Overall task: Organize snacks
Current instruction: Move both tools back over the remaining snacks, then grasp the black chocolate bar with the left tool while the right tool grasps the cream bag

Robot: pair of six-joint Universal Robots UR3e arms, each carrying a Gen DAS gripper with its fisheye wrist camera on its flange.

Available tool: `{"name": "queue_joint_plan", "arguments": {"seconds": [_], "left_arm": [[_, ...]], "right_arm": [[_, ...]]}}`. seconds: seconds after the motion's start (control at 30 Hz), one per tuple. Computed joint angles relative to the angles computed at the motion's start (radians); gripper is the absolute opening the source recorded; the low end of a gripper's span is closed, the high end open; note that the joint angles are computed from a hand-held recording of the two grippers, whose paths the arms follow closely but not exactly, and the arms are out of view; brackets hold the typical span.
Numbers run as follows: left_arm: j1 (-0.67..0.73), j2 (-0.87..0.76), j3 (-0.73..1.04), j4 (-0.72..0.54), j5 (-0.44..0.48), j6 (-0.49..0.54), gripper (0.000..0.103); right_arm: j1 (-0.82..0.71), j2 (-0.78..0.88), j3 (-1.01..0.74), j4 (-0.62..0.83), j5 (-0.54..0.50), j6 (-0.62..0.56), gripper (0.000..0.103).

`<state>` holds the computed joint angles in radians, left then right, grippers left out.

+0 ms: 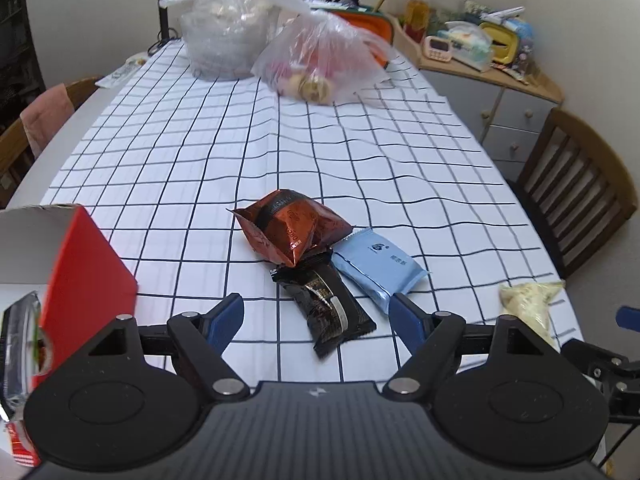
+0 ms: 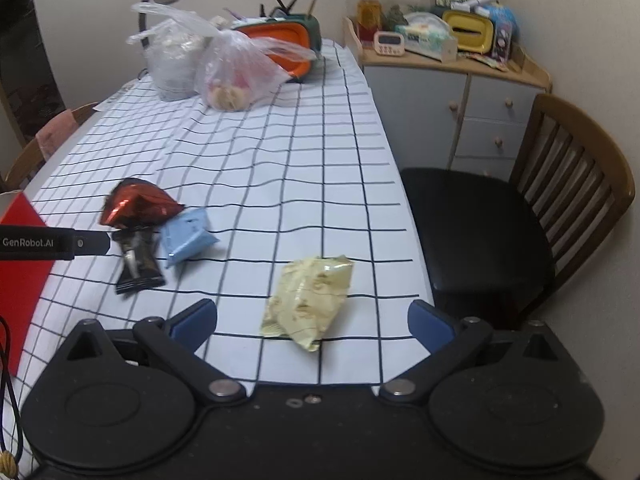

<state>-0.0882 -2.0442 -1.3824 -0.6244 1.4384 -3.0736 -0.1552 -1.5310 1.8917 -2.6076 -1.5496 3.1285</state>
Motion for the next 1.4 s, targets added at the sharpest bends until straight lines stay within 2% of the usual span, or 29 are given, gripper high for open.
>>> {"name": "queue_joint_plan", "arguments": {"seconds": [0.2, 0.57, 0.73, 0.83, 1.0, 1.2, 1.23, 1.4], "left_arm": [[-0.044, -0.125, 0.157, -0.066, 0.067, -0.041, 0.079], [-0.075, -0.332, 0.486, -0.294, 0.151, -0.148, 0.079], [-0.088, -0.379, 0.559, -0.344, 0.168, -0.159, 0.078], [-0.091, -0.402, 0.601, -0.382, 0.173, -0.162, 0.069], [-0.095, -0.425, 0.64, -0.411, 0.176, -0.156, 0.06], [-0.095, -0.435, 0.66, -0.426, 0.171, -0.144, 0.042], [-0.094, -0.434, 0.659, -0.426, 0.169, -0.14, 0.038], [-0.086, -0.404, 0.604, -0.4, 0.169, -0.127, 0.034]], "right_arm": [[-0.018, 0.08, -0.027, -0.025, 0.015, 0.001, 0.101], [-0.015, 0.209, -0.131, 0.016, 0.027, 0.008, 0.096], [0.001, 0.268, -0.185, 0.038, 0.004, 0.029, 0.091], [0.008, 0.287, -0.202, 0.049, -0.01, 0.041, 0.086], [0.019, 0.303, -0.213, 0.056, -0.02, 0.045, 0.078], [0.019, 0.295, -0.203, 0.059, -0.002, 0.038, 0.069], [0.019, 0.293, -0.201, 0.058, -0.003, 0.04, 0.065], [0.018, 0.283, -0.191, 0.056, 0.003, 0.039, 0.055]]}}
